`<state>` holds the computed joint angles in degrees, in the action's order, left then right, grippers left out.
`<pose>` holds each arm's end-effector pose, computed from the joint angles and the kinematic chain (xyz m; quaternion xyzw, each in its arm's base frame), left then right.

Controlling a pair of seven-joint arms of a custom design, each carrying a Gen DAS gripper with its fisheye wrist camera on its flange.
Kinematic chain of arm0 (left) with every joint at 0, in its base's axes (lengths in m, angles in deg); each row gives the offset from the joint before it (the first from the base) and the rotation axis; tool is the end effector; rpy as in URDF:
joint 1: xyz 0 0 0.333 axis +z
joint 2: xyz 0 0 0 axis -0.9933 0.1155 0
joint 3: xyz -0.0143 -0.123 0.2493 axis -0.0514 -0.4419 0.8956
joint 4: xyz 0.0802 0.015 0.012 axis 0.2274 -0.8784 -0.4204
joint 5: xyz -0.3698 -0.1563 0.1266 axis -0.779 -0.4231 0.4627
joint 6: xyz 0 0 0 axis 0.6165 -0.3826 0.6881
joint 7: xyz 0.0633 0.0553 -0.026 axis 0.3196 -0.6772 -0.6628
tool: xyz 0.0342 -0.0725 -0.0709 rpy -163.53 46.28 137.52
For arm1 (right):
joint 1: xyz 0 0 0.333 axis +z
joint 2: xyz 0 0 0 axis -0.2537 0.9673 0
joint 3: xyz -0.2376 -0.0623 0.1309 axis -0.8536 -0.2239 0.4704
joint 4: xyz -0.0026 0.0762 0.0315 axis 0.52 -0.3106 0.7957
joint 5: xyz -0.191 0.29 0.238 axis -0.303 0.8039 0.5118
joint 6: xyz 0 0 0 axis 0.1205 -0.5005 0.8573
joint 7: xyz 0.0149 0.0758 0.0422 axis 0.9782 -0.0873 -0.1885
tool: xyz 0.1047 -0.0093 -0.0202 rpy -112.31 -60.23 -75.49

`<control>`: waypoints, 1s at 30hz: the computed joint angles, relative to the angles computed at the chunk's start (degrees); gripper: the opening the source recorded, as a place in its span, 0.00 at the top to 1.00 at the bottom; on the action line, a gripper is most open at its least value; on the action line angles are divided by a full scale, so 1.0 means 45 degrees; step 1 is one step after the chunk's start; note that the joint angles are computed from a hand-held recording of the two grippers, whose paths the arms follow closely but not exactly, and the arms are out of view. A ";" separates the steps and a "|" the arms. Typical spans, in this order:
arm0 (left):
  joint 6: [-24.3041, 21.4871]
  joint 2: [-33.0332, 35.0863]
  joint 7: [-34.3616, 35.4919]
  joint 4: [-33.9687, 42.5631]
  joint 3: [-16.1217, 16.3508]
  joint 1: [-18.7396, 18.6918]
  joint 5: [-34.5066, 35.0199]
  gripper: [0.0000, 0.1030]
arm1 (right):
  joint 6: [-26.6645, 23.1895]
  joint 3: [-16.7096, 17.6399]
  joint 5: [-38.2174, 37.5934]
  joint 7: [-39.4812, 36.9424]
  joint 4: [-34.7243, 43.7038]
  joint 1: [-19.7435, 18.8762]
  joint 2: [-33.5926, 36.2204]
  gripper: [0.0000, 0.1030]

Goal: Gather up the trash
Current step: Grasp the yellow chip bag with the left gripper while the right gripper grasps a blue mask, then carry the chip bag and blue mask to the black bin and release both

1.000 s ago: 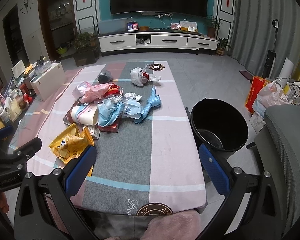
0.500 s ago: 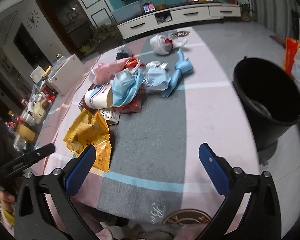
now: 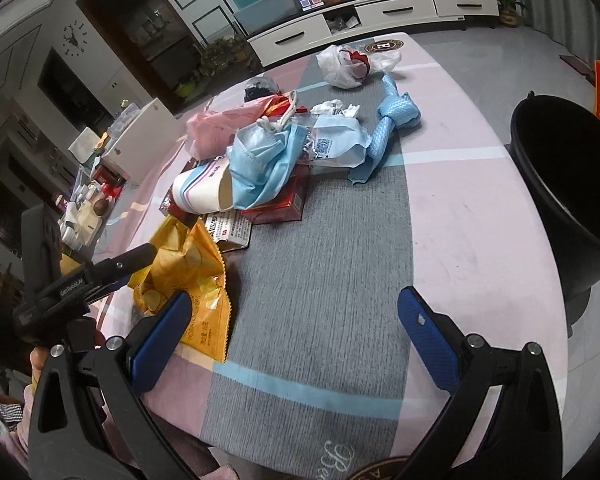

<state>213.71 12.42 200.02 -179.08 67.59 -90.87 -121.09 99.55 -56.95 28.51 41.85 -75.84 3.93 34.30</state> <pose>0.5362 -0.1052 0.4627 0.5889 -0.7324 0.3417 0.0052 0.4331 0.2101 0.4644 -0.5598 0.7461 -0.0885 0.3495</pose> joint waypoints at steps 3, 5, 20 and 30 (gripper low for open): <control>-0.0385 0.0126 0.0547 0.0073 0.0058 -0.0067 -0.0128 0.56 | 0.0011 -0.0088 0.0003 -0.0113 0.0374 -0.0021 0.0523 0.02; -0.0623 0.0120 0.1043 0.0054 0.0136 -0.0093 -0.0527 0.65 | 0.0240 -0.0241 0.0178 -0.0242 0.0620 0.0061 0.0900 0.02; -0.1350 -0.2333 0.3022 -0.1003 0.1022 0.0013 -0.3329 0.85 | 0.1542 0.0631 -0.2239 0.1182 0.3388 -0.1335 0.3648 0.35; 0.0253 -0.2914 0.2559 -0.1404 0.1410 -0.0051 -0.2562 0.85 | 0.0735 -0.0030 -0.3549 0.1525 0.4612 -0.0766 0.4989 0.87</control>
<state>214.84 -0.69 211.54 -185.39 73.94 -91.10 -132.62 102.85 -57.09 12.55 48.72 -55.09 0.49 56.75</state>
